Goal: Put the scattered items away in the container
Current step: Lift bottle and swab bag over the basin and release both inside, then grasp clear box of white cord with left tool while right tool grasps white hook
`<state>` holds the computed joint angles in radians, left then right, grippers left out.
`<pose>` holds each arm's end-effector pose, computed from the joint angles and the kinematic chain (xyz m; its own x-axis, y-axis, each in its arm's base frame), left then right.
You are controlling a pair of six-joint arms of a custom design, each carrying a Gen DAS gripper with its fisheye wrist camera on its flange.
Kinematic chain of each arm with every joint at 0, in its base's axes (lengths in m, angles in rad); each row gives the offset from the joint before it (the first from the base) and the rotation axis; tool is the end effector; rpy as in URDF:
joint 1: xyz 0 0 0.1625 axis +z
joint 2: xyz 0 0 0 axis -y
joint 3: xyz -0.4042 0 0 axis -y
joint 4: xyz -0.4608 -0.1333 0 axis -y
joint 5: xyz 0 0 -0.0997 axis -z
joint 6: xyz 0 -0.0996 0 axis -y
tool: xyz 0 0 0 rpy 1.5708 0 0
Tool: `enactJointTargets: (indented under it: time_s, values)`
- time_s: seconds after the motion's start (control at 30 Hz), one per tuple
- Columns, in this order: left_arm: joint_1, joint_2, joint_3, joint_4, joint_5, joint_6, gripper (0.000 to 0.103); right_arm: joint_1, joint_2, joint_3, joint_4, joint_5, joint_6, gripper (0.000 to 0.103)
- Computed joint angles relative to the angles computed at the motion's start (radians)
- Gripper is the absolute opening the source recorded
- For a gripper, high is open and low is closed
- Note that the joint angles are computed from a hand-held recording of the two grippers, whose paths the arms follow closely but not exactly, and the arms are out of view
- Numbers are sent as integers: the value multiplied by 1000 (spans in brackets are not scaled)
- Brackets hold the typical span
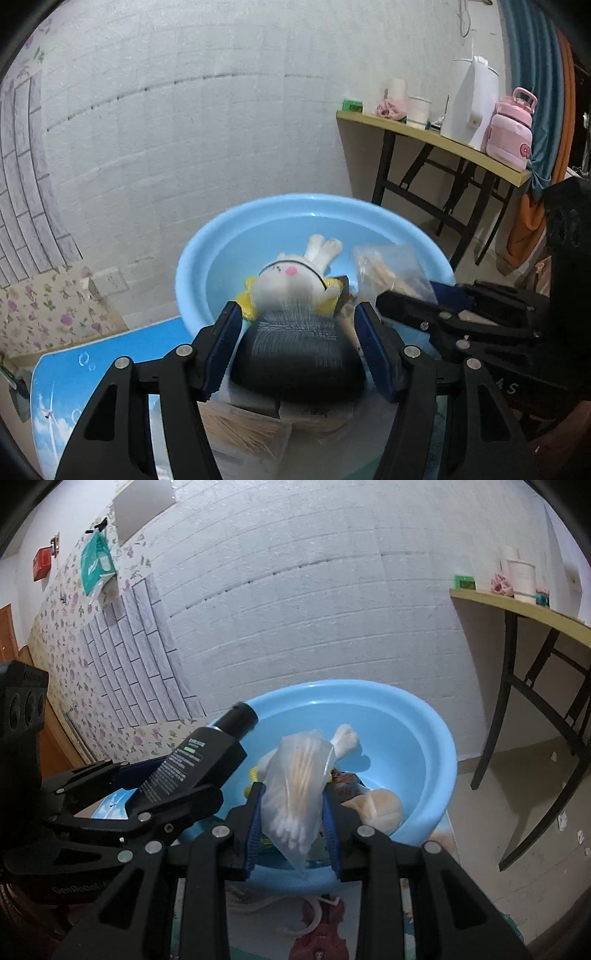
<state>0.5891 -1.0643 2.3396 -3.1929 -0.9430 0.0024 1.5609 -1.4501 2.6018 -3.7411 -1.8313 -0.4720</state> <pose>-0.2688 -0.4103 0.0332 -0.6138 0.5632 -0.5532 0.7834 0.5212 -0.3386 0.1040 -0.3715 0.1772 -0.8610 -0.0347 0.5074 -0.4337 0.5712 -0.6969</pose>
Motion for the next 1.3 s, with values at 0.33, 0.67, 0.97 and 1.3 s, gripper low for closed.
enactJointTargets:
  time_s: [0.33,0.67,0.97,1.3]
  values:
    - [-39,-120,98,43,40,-61,63,33,5,17,4,-32,23,33]
    - [-91,-399,272,220,137,-224,74,142,-9,49,11,-164,55,51]
    - [-108,-726,416,549,196,-391,90,190,-44,116,33,-250,91,51]
    - [-70,-901,465,774,206,-501,92,181,-42,156,64,-315,133,51]
